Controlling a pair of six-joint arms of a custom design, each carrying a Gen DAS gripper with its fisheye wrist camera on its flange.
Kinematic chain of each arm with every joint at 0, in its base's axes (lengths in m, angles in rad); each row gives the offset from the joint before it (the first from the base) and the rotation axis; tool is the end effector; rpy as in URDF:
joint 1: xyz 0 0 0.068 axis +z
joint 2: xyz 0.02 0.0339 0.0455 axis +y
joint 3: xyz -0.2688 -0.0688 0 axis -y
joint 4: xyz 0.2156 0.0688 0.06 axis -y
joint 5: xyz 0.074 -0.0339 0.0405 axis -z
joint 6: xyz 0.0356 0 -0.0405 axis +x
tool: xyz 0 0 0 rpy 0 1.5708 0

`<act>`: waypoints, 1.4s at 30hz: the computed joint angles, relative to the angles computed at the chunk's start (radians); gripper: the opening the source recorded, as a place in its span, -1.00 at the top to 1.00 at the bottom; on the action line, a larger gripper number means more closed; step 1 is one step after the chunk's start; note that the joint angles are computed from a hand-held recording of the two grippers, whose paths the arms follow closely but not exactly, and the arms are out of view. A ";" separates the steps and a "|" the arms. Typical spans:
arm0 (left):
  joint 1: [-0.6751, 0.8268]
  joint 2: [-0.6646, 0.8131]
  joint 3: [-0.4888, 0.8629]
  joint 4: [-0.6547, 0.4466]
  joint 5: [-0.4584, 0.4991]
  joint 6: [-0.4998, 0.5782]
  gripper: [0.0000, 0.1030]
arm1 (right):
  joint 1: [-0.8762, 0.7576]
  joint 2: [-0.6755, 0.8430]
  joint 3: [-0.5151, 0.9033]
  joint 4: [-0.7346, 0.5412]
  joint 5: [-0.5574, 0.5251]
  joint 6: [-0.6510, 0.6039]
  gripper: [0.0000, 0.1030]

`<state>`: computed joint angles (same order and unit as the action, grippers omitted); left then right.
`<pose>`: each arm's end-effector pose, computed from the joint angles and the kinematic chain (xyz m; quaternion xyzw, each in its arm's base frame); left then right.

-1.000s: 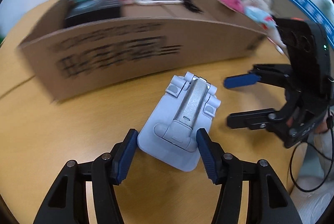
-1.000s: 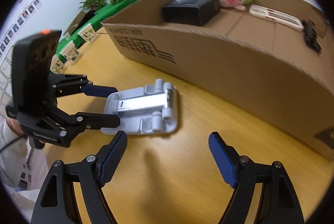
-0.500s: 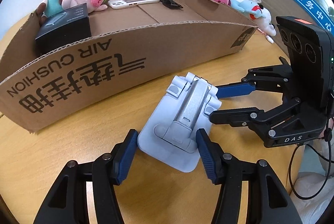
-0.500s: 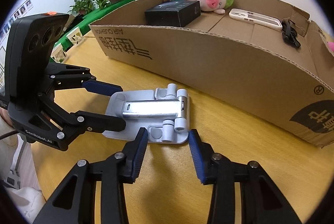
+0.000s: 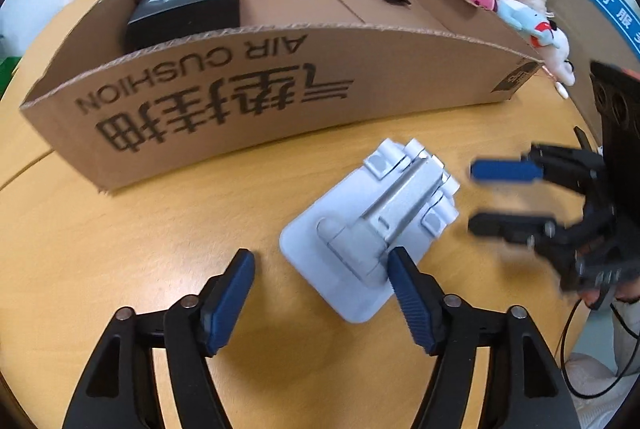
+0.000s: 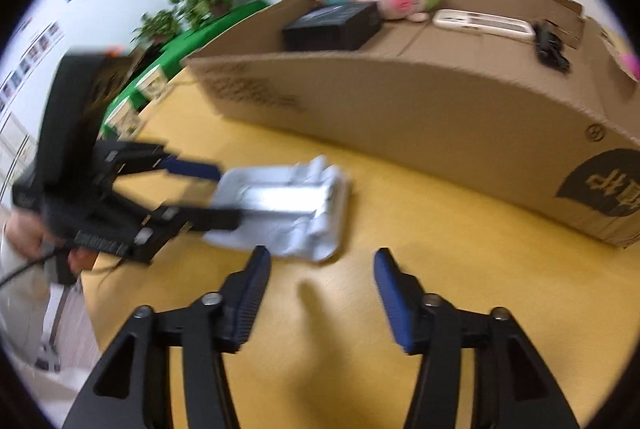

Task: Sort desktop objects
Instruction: 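Grasp the phone stand with the left gripper and lift it over the box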

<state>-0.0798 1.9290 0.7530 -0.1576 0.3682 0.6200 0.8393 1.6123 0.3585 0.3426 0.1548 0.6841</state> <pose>0.2758 -0.0349 0.0851 0.3550 0.9096 -0.1441 0.1606 0.1526 0.1617 0.1096 -0.0482 0.9424 0.1699 0.2841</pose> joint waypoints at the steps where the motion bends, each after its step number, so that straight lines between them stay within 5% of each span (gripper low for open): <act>1: 0.000 -0.005 -0.006 0.002 -0.009 -0.001 -0.43 | -0.026 0.011 0.008 0.012 -0.020 -0.016 -0.10; 5: 0.010 -0.021 -0.028 0.012 -0.009 -0.009 -0.36 | -0.036 0.078 0.065 0.017 -0.048 -0.082 -0.10; 6: 0.014 -0.023 -0.030 0.012 0.006 -0.011 -0.24 | -0.035 0.100 0.079 0.023 -0.061 -0.095 -0.10; 7: 0.021 -0.016 -0.016 -0.018 0.050 0.000 0.18 | -0.024 0.128 0.093 0.033 -0.064 -0.105 -0.07; 10: 0.027 -0.023 -0.026 -0.011 0.066 -0.012 0.18 | 0.014 0.142 0.124 -0.005 0.001 -0.110 0.14; 15: 0.029 -0.060 -0.040 -0.023 0.077 0.000 0.26 | 0.061 0.119 0.105 -0.014 0.056 -0.064 0.15; 18: 0.022 -0.113 -0.042 -0.028 0.077 -0.023 0.34 | 0.120 0.040 0.098 -0.075 0.151 -0.006 0.41; 24: -0.020 -0.229 0.051 -0.089 0.110 -0.072 0.39 | 0.117 -0.134 0.134 -0.209 0.246 -0.047 0.48; 35: -0.097 -0.280 0.233 -0.136 0.133 -0.163 0.39 | -0.028 -0.302 0.209 -0.293 0.271 -0.157 0.48; 42: -0.164 -0.073 0.552 -0.218 0.114 -0.220 0.39 | -0.264 -0.264 0.335 -0.321 0.137 -0.324 0.48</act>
